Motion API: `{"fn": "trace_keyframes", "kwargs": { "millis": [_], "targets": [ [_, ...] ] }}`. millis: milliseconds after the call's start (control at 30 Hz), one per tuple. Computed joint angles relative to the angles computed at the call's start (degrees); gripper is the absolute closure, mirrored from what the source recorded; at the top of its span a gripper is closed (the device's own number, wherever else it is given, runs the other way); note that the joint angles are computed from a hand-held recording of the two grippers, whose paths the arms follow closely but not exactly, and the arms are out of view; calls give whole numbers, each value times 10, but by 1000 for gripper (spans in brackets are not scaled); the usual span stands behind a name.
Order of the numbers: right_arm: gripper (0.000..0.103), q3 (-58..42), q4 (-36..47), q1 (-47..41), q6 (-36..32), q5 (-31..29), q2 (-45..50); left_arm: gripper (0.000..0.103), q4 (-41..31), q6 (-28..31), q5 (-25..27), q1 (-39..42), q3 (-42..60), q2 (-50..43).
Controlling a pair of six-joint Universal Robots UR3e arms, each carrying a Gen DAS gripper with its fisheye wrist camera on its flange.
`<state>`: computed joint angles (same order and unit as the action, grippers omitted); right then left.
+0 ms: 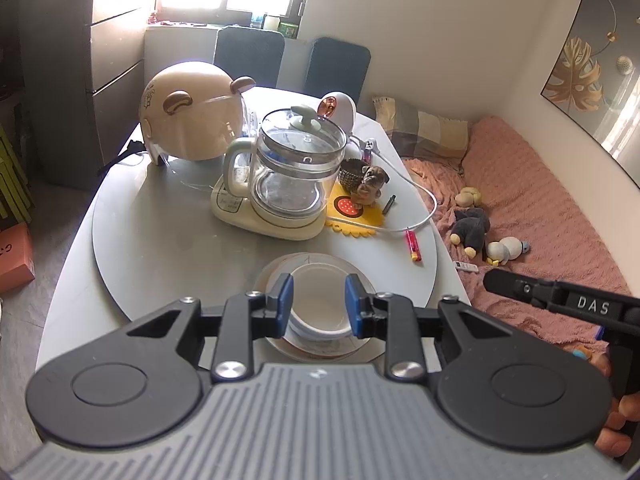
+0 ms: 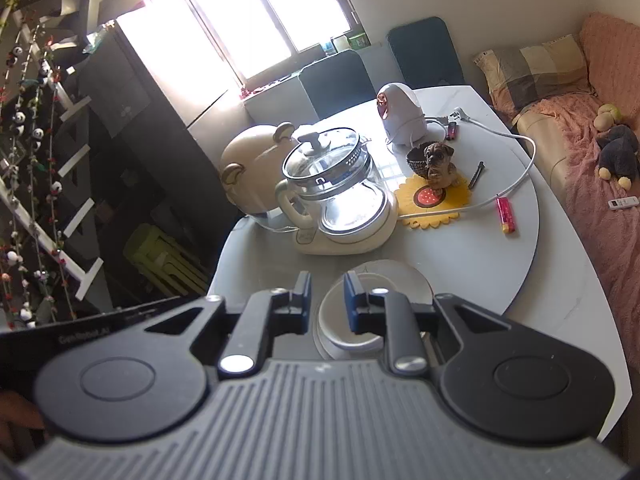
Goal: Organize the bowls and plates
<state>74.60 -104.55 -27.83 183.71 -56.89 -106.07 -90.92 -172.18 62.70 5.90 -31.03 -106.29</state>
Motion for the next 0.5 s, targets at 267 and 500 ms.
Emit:
{"fn": "trace_keyframes", "kwargs": {
  "millis": [267,500],
  "targets": [
    [81,13,61,-21,-22,-2,-59,70,6,22,4,0,-77,58],
    [81,21,120,-41,-73,-11,-103,70,13,34,15,-2,-132,94]
  ]
}}
